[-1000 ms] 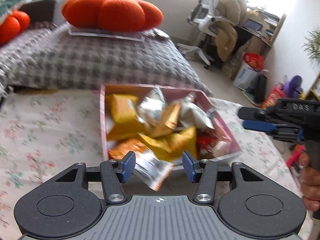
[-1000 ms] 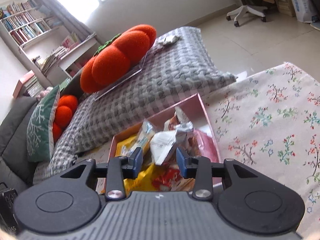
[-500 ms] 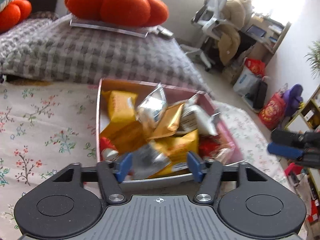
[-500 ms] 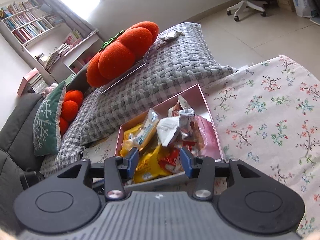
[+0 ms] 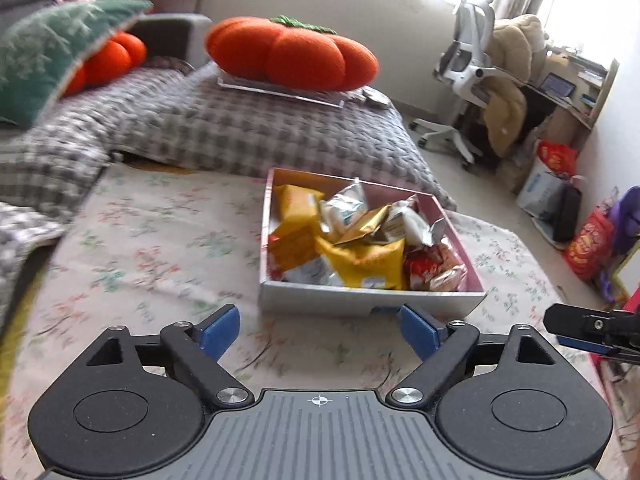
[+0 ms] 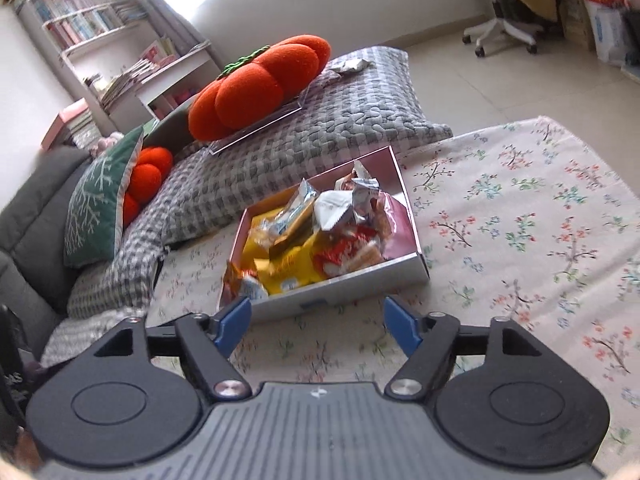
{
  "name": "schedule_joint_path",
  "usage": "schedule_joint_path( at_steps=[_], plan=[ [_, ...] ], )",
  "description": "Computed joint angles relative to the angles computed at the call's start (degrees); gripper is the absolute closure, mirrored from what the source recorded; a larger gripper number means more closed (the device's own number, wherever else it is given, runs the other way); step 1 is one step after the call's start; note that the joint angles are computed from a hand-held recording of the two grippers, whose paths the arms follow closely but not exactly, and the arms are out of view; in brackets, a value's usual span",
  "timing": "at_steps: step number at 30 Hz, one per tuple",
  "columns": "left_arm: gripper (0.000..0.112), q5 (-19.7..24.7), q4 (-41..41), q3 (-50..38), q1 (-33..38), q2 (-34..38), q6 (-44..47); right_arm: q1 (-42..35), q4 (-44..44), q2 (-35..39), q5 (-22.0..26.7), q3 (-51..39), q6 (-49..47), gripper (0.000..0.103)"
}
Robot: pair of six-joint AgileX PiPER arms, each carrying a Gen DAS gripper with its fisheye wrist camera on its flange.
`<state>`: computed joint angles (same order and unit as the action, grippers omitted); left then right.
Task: Organize snacks
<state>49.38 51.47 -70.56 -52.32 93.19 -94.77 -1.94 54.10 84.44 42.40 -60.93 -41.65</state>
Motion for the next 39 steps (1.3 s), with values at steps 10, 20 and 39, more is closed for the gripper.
schedule_joint_path(
  at_steps=[10, 20, 39],
  plan=[
    [0.012, 14.4, 4.6, 1.1, -13.8, 1.3, -7.6, 3.4, -2.3, -16.1, -7.7, 16.1, -7.3, 0.000],
    [0.009, 16.2, 3.1, -0.4, -13.9, 3.6, -5.6, 9.8, -17.8, -15.9, -16.1, 17.8, 5.4, 0.000],
    [0.009, 17.5, -1.9, -4.3, -12.4, 7.2, -1.6, 11.8, -29.5, -13.7, -17.3, 17.3, 16.9, 0.001]
  ],
)
